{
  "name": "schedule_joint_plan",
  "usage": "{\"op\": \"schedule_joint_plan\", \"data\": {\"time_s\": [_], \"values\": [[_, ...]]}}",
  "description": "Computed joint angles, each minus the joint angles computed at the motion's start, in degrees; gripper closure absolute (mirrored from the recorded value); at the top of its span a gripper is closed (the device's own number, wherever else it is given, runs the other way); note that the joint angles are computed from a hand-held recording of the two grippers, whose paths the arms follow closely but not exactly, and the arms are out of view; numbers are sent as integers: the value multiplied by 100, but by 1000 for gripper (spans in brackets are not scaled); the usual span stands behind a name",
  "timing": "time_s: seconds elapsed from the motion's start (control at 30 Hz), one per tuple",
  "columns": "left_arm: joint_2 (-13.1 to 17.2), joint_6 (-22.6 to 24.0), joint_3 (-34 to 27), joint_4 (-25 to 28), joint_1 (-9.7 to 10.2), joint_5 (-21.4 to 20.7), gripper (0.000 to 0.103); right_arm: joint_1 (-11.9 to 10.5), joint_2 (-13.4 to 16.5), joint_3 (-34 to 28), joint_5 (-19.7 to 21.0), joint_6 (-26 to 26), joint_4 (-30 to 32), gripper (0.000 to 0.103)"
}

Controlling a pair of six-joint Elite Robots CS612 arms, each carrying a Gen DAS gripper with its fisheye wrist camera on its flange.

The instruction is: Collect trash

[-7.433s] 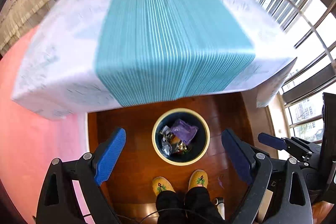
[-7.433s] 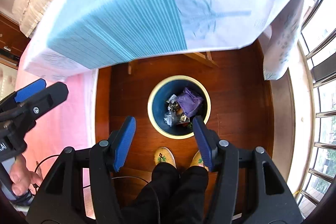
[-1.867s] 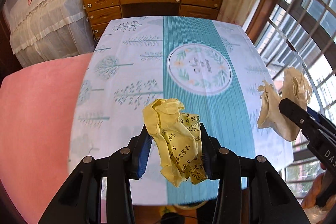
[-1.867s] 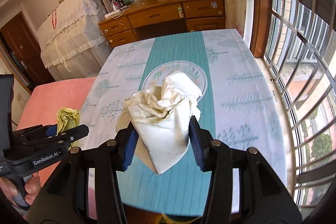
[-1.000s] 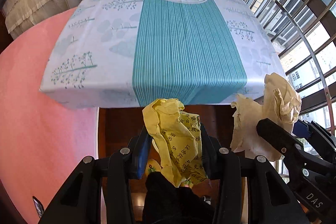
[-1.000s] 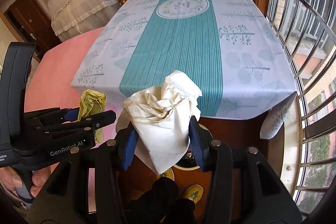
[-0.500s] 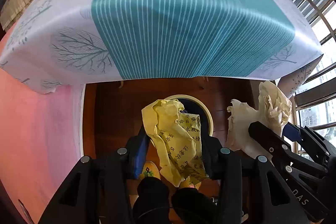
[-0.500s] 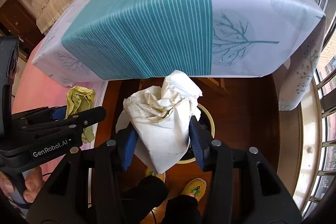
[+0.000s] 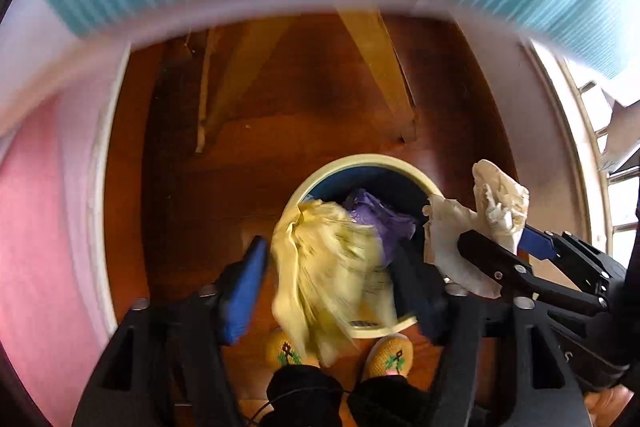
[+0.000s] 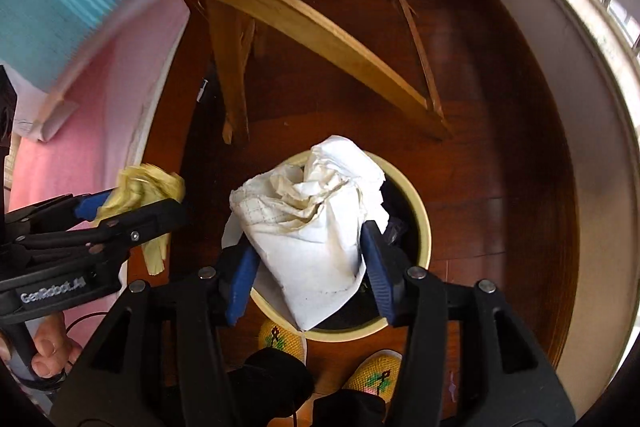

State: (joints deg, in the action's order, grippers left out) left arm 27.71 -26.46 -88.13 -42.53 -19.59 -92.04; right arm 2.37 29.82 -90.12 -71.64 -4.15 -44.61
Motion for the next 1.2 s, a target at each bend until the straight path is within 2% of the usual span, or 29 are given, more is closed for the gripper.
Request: {"op": "schedule_joint_plan", "data": {"time_s": [0.03, 0.1, 0.2, 0.43, 0.67, 0.93, 1.2], "values": [[67, 35, -8, -48, -6, -14, 15, -5, 39, 17, 8, 9, 14, 50], [175, 121, -25, -110, 11, -60, 12, -6, 112, 63, -17, 52, 27, 39], [259, 218, 29, -132, 68, -248, 8, -20, 201, 100, -59, 92, -46, 33], [395, 280, -17, -258, 93, -297, 6, -62, 358, -34, -248, 228, -181, 31], [273, 274, -78, -243, 51, -207, 5, -75, 248, -127, -308, 435, -127, 31], [-147, 169, -41, 23, 34, -106, 5, -68, -157, -51, -288, 614, 20, 31], [-918, -80, 231, 227, 19, 182, 6, 0, -938, 292, -274, 553, 211, 31]]}}
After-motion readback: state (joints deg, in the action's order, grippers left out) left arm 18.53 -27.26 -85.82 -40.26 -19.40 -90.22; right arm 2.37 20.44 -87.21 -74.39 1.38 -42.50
